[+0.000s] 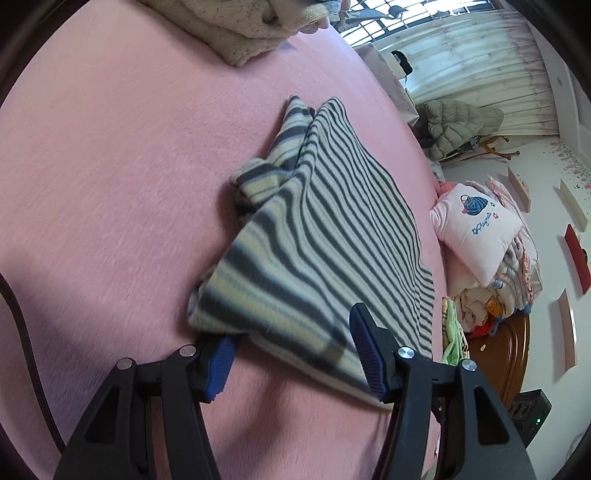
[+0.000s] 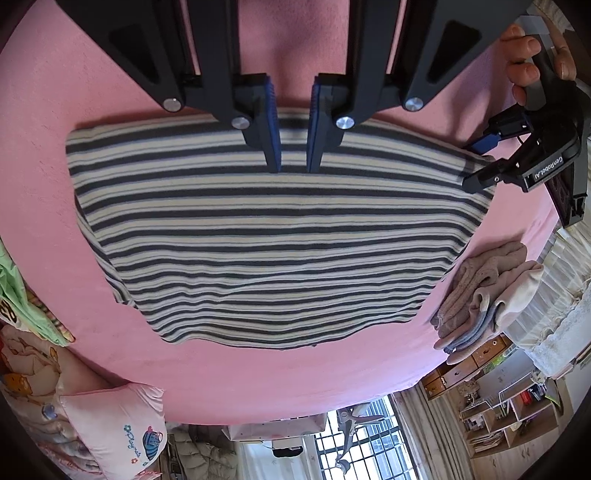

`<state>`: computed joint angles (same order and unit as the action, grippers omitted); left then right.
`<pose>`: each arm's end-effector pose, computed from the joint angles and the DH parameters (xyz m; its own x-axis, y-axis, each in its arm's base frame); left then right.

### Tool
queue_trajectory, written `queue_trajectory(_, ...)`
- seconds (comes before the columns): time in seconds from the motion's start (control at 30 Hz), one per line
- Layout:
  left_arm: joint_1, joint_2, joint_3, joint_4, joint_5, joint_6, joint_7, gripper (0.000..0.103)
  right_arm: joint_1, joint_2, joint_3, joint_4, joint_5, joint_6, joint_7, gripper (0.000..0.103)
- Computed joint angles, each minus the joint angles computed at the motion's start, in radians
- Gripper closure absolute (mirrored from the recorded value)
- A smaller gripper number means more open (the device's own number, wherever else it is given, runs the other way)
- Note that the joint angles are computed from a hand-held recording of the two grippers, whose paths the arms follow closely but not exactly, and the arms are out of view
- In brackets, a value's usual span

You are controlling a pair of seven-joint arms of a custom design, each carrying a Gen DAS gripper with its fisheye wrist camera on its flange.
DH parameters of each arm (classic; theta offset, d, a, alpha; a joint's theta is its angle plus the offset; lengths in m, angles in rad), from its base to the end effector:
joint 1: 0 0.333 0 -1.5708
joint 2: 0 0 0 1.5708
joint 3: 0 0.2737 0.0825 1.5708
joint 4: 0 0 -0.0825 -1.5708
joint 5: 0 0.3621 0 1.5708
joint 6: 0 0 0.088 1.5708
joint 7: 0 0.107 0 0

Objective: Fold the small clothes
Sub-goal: 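Grasp the shirt's side edge with the left tool and lift it, then fold the lifted side over the shirt body with the left tool, release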

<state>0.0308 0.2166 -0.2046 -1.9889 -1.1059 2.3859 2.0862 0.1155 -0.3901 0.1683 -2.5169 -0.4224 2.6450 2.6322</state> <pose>0.5790 -0.1065 0.3519 -0.0251 -0.6852 0.7280 -0.9558 -0.1968 -0.2183 0.4308 0.1383 0.4420 -0.3891 -0.9083 -0.1535 -0.7307 0.4057 -0.5491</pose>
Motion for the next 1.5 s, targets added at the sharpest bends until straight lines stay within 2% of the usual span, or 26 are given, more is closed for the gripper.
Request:
queue_trajectory(0.43,0.018,0.084,-0.034,0.086,-0.091,0.025,0.027,0.045,-0.006,0.076,-0.011,0.053,-0.037,0.014,0.025,0.089)
queue_trajectory(0.57,0.006,0.082,-0.041,0.084,-0.085,0.067,0.039,0.046,-0.001,0.097,-0.016,0.07,-0.048,0.018,0.031,0.089)
queue_trajectory(0.63,-0.007,0.072,-0.04,0.074,-0.063,0.109,0.025,0.055,0.001,0.106,-0.017,0.076,-0.055,0.016,0.037,0.089)
queue_trajectory(0.67,-0.018,0.065,-0.04,0.067,-0.04,0.142,0.015,0.071,0.002,0.11,-0.018,0.079,-0.058,0.014,0.04,0.089)
queue_trajectory(0.7,-0.023,0.061,-0.041,0.064,-0.028,0.161,0.014,0.074,0.003,0.115,-0.019,0.082,-0.061,0.011,0.042,0.089)
queue_trajectory(0.9,-0.06,0.018,-0.056,0.04,0.033,0.267,0.04,0.082,0.024,0.149,-0.035,0.079,-0.044,0.005,0.032,0.089)
queue_trajectory(1.1,-0.084,-0.026,-0.075,0.046,-0.006,0.293,0.115,0.083,0.034,0.169,-0.022,0.086,-0.123,-0.026,0.08,0.089)
queue_trajectory(1.37,-0.166,-0.045,-0.095,0.098,0.016,0.286,0.14,0.083,0.037,0.087,-0.072,-0.027,-0.001,0.122,0.028,0.09)
queue_trajectory(1.5,-0.222,-0.037,-0.118,0.124,0.074,0.299,0.129,0.083,0.006,-0.023,-0.071,-0.116,0.072,0.152,-0.006,0.09)
